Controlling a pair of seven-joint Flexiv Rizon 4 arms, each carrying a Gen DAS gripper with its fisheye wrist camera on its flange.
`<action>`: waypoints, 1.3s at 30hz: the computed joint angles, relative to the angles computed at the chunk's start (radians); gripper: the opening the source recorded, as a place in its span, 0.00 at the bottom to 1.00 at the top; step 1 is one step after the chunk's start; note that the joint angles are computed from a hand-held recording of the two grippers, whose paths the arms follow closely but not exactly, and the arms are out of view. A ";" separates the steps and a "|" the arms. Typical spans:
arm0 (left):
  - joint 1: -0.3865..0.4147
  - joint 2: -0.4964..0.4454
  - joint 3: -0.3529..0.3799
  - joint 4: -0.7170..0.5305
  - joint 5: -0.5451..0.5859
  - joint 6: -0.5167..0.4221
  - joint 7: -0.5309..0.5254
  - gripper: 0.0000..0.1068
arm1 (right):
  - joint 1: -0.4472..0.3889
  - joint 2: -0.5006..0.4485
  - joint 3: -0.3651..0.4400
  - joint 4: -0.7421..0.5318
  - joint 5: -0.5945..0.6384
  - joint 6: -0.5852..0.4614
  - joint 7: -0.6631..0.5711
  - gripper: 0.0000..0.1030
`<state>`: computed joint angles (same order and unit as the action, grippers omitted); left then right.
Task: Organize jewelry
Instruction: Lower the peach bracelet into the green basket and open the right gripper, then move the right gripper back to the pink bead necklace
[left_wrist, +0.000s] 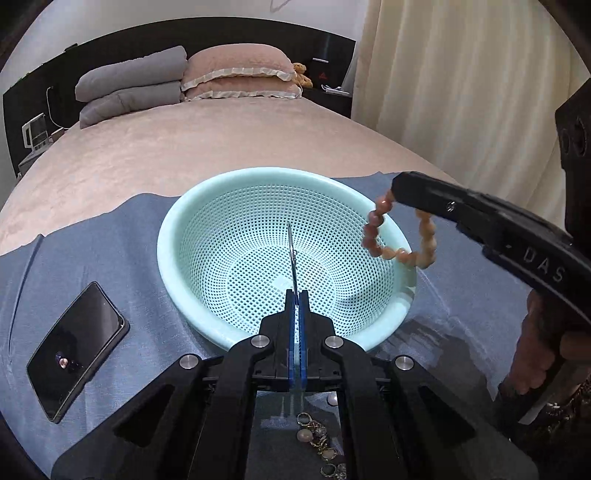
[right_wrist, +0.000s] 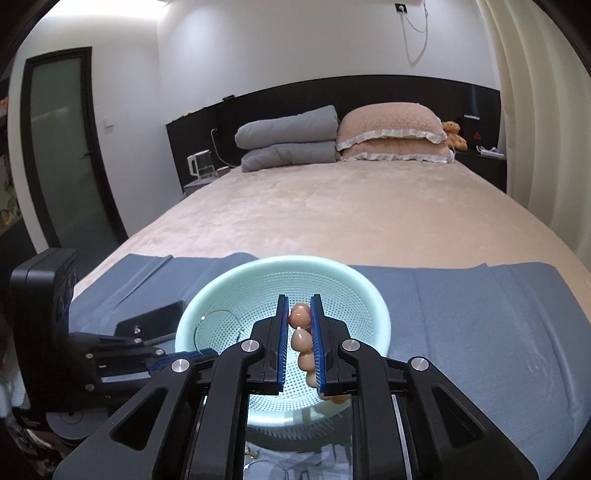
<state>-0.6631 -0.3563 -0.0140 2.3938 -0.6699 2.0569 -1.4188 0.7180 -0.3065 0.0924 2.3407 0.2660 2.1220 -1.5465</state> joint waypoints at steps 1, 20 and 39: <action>-0.041 -0.006 0.023 -0.006 -0.048 0.002 0.030 0.02 | -0.027 -0.014 0.020 -0.001 -0.023 0.003 0.021 0.11; -0.007 -0.011 -0.022 0.014 -0.042 0.045 0.024 0.09 | -0.043 -0.052 0.018 0.027 -0.051 0.030 0.069 0.14; -0.046 0.051 -0.066 0.114 -0.109 0.126 0.076 0.60 | 0.032 -0.007 0.006 0.101 0.103 0.106 -0.119 0.17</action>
<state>-0.7091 -0.3050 -0.0799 2.5079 -0.7794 2.1825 -1.3423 0.7503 -0.3136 0.0987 2.4413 0.3692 2.2284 -1.6651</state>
